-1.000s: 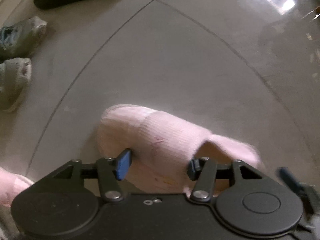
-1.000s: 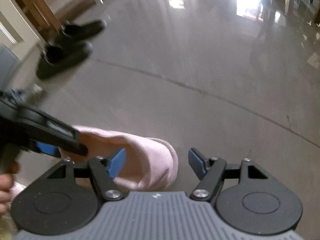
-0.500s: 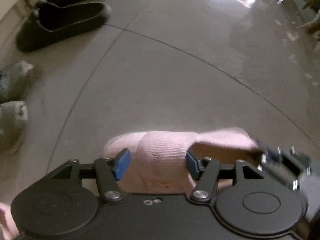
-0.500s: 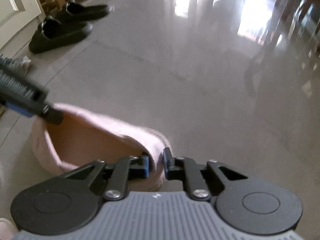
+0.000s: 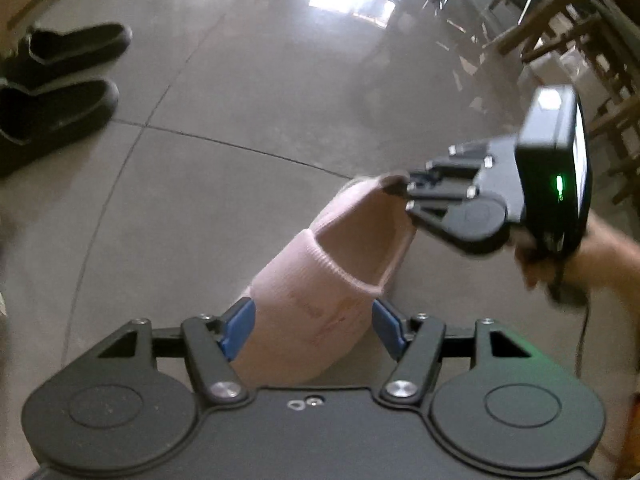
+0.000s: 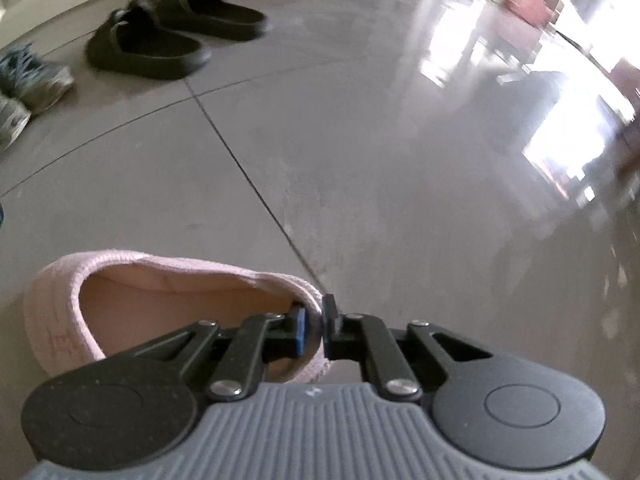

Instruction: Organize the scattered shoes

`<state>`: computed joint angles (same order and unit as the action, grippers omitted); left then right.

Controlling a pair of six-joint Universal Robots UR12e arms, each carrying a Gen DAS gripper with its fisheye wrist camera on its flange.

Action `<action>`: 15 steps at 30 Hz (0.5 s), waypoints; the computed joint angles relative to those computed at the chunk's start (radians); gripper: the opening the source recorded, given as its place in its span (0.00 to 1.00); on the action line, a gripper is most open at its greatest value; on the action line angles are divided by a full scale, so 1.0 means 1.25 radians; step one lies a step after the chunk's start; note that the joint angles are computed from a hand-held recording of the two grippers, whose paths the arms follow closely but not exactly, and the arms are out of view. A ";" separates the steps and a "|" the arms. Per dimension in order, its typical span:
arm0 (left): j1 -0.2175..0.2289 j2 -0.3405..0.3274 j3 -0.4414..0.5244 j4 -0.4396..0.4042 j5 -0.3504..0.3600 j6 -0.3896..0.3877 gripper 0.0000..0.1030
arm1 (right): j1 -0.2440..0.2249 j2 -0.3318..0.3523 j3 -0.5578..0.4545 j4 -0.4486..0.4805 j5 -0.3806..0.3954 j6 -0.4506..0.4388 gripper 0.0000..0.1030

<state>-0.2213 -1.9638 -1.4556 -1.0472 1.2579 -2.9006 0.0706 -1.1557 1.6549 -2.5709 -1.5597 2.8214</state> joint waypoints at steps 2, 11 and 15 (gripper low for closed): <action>-0.002 0.001 -0.002 -0.009 0.014 -0.006 0.63 | -0.007 0.013 -0.022 0.009 0.006 -0.041 0.09; 0.000 0.034 -0.034 0.024 0.112 0.026 0.63 | 0.007 0.034 -0.077 0.017 -0.076 0.061 0.86; 0.021 0.060 -0.057 0.031 0.161 0.049 0.63 | -0.004 -0.056 0.015 -0.060 0.054 0.163 0.86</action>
<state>-0.1945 -1.8893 -1.5268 -1.0091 1.4586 -2.8397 0.0661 -1.2253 1.6737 -2.6464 -1.4917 3.0248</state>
